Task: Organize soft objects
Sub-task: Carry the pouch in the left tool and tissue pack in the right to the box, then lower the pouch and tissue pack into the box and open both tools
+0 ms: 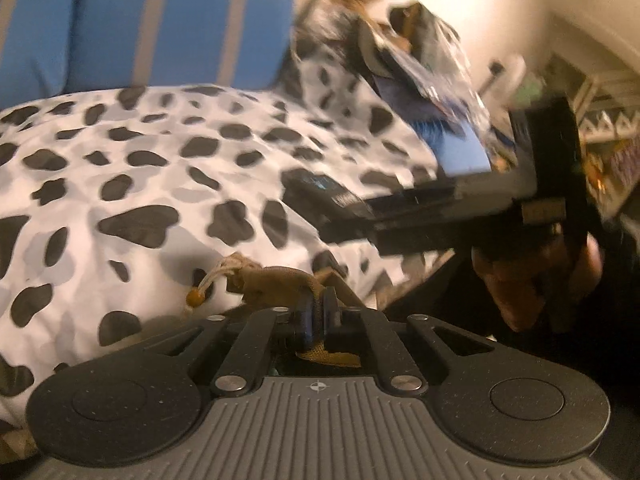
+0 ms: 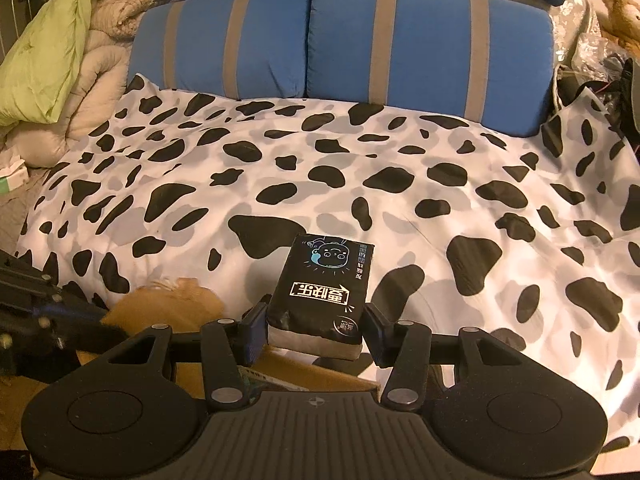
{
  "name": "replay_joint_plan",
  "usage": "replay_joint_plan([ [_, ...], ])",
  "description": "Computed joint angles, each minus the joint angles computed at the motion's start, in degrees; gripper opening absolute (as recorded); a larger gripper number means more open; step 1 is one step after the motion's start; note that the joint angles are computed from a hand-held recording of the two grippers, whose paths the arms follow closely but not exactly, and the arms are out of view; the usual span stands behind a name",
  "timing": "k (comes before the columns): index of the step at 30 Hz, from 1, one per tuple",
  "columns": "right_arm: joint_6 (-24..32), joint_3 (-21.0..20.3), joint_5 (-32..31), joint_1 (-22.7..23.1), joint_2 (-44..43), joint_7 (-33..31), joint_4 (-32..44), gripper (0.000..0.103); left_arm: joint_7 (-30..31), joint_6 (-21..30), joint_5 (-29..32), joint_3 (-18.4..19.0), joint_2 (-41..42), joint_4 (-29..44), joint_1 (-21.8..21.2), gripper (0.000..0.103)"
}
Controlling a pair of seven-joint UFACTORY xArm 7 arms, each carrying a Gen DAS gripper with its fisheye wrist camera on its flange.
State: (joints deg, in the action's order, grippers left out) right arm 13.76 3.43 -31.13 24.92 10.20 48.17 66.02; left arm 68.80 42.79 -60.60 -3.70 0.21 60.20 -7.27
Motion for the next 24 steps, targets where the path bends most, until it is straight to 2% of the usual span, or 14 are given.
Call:
replay_joint_plan([
  [2, 0.25, -0.03, -0.14, 0.03, -0.53, 0.31, -0.62, 0.053, -2.79, -0.46, 5.0, -0.59, 0.56, 0.21, -0.62, 0.05],
  [4, 0.44, 0.3, 0.34, -0.27, -1.09, 0.1, -1.35, 0.053, -6.05, -1.67, 10.27, -1.07, 0.87, -0.11, -1.19, 0.059],
  [8, 1.12, 1.51, 2.7, -1.15, -2.16, -1.31, -2.82, 0.053, -16.36, -3.34, 21.43, -1.31, 2.17, -0.09, -1.72, 0.059],
  [10, 1.8, 2.16, 4.12, -1.45, -2.56, -2.4, -3.31, 0.053, -19.47, -3.71, 24.52, -1.4, 2.4, -0.11, -1.72, 0.059],
  [14, 2.58, 3.16, 6.98, -1.87, -2.8, -4.65, -3.67, 0.053, -21.97, -3.86, 26.28, -1.37, 1.94, -0.34, -1.34, 0.059],
  [24, 3.35, 4.22, 12.09, -2.01, -3.01, -7.37, -3.9, 0.053, -32.95, -5.61, 32.65, -1.12, 2.44, 0.24, -1.06, 0.059],
])
